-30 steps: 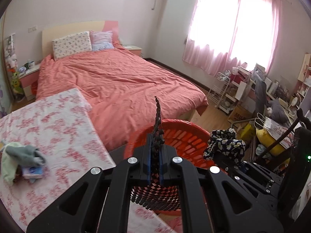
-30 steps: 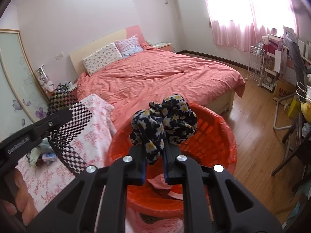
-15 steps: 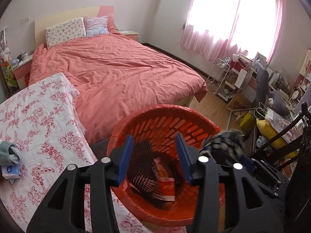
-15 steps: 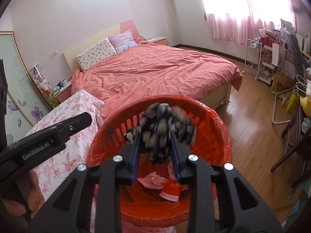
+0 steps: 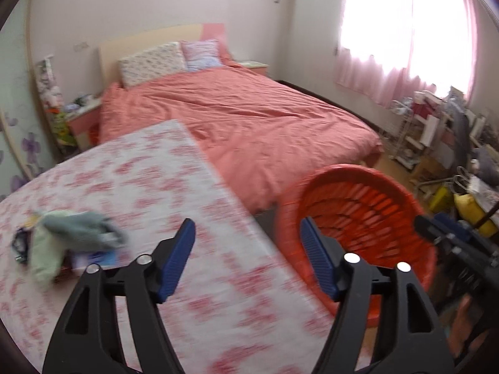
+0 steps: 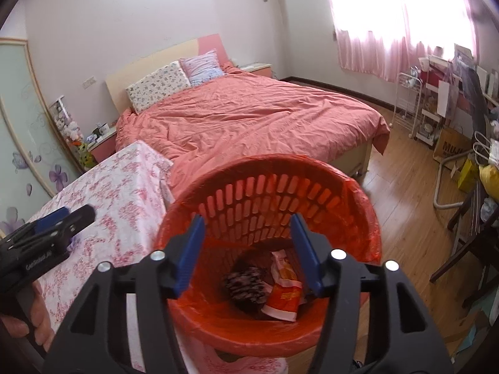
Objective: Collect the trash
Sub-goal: 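Release the floral scrunchie into the orange basket with the right tool while the left tool releases the black mesh, then grasp the grey-green cloth with the right tool while the left tool grasps the blue snack bag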
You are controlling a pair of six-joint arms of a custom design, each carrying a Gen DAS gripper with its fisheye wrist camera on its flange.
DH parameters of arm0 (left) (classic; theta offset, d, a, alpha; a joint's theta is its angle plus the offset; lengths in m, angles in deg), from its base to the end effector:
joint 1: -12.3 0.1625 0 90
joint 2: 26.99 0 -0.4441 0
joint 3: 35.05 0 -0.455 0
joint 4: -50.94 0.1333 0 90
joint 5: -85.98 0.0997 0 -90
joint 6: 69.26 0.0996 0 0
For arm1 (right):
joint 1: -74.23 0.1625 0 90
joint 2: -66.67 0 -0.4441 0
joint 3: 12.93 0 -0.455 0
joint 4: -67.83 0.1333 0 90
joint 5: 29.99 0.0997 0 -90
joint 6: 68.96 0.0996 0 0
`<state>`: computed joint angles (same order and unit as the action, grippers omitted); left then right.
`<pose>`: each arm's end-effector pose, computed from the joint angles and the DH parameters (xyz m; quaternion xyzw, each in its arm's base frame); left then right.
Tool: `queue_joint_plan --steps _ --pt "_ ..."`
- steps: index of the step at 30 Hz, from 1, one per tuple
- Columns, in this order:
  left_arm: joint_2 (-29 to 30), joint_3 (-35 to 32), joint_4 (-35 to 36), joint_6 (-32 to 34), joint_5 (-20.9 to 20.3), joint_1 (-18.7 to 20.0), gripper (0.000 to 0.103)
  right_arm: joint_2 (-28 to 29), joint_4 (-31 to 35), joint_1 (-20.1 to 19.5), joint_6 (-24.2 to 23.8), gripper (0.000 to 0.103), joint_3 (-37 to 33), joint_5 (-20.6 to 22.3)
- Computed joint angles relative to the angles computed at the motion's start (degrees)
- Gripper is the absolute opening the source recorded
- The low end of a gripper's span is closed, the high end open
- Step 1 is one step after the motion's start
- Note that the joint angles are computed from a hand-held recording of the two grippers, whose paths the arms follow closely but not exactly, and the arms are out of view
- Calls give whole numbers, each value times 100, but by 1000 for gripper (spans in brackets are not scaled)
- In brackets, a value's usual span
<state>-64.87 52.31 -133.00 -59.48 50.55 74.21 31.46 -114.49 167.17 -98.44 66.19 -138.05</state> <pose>-0.1676 -0.7695 0.1179 0.1029 0.8344 -0.3995 0.3654 0.1447 -0.8213 0.1147 0.1897 -0.8829 0.3613 0.2323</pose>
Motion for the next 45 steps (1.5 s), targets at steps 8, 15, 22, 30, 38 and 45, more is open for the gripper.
queue_joint_plan --steps 8,15,22,30,38,45 --pt "-823 969 -616 -153 791 241 75 238 97 312 -300 63 93 1" --pt "-1378 1360 -1273 -74 1607 640 75 694 421 656 -470 63 -52 25" --pt "-1650 1222 -958 -429 1640 1135 75 1388 878 1058 -473 61 -708 232" --pt "-1514 723 -454 -21 1289 1436 75 2220 1708 1345 -160 57 -1946 386" --pt "-1687 648 680 -878 956 1654 75 2564 2082 1413 -171 48 -2443 177" --pt "-1768 688 662 -1030 853 1670 42 2591 2129 1394 -183 21 -2439 203"
